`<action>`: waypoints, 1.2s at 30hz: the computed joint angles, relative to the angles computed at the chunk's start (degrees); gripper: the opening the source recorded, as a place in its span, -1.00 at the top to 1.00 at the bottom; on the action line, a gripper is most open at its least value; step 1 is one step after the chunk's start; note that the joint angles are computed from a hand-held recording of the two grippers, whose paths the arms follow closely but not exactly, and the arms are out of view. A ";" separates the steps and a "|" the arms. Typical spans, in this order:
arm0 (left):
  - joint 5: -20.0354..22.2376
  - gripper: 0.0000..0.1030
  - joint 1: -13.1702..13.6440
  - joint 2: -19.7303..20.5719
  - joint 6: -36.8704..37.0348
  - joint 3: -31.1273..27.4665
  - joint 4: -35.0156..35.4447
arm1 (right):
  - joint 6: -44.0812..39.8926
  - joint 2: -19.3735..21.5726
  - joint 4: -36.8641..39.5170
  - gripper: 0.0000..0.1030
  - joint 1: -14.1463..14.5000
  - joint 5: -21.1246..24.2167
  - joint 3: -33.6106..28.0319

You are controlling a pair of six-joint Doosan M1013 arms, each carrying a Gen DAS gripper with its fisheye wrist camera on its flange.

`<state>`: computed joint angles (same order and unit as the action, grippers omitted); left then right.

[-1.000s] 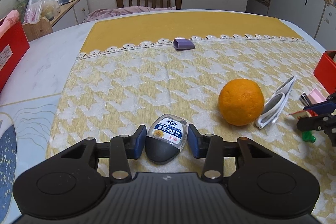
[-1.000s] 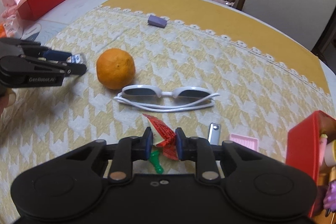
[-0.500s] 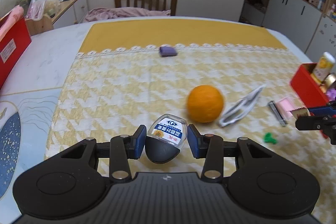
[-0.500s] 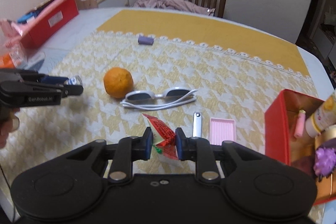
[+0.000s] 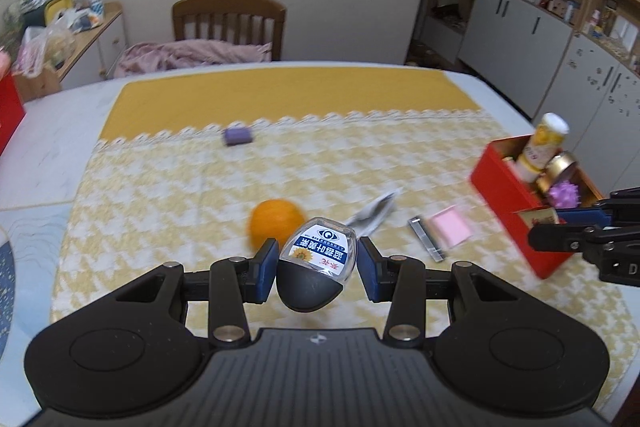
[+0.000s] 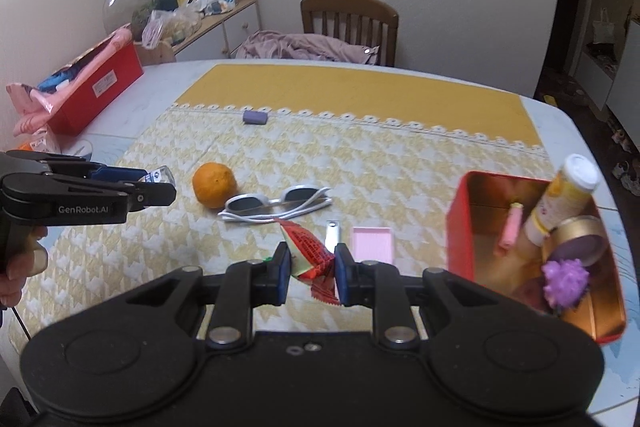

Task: Organize rigid objects
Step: 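Carry the red candy and grey-white eraser into the red box with both tools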

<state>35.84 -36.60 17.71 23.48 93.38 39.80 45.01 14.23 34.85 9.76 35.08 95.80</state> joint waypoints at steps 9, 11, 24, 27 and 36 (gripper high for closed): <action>0.65 0.20 -2.68 3.10 0.82 -5.67 -0.30 | -4.83 -2.02 4.54 0.58 -4.62 -0.88 2.07; 0.96 0.20 -3.30 4.18 1.71 -7.35 -0.85 | -5.52 -2.12 4.97 0.58 -5.71 -0.71 2.18; 3.47 0.20 -6.38 12.61 10.45 -19.82 -6.94 | -9.67 0.02 6.19 0.58 -11.99 1.84 0.86; 4.50 0.20 -6.56 14.86 12.46 -23.16 -9.03 | -10.29 0.88 6.05 0.58 -13.09 2.39 0.09; 10.31 0.20 -6.64 21.84 17.14 -33.67 -12.55 | -11.86 4.06 4.38 0.59 -14.67 4.25 -2.74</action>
<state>46.15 -43.24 39.55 40.61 59.71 27.26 33.14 18.29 39.23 -4.91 39.32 93.05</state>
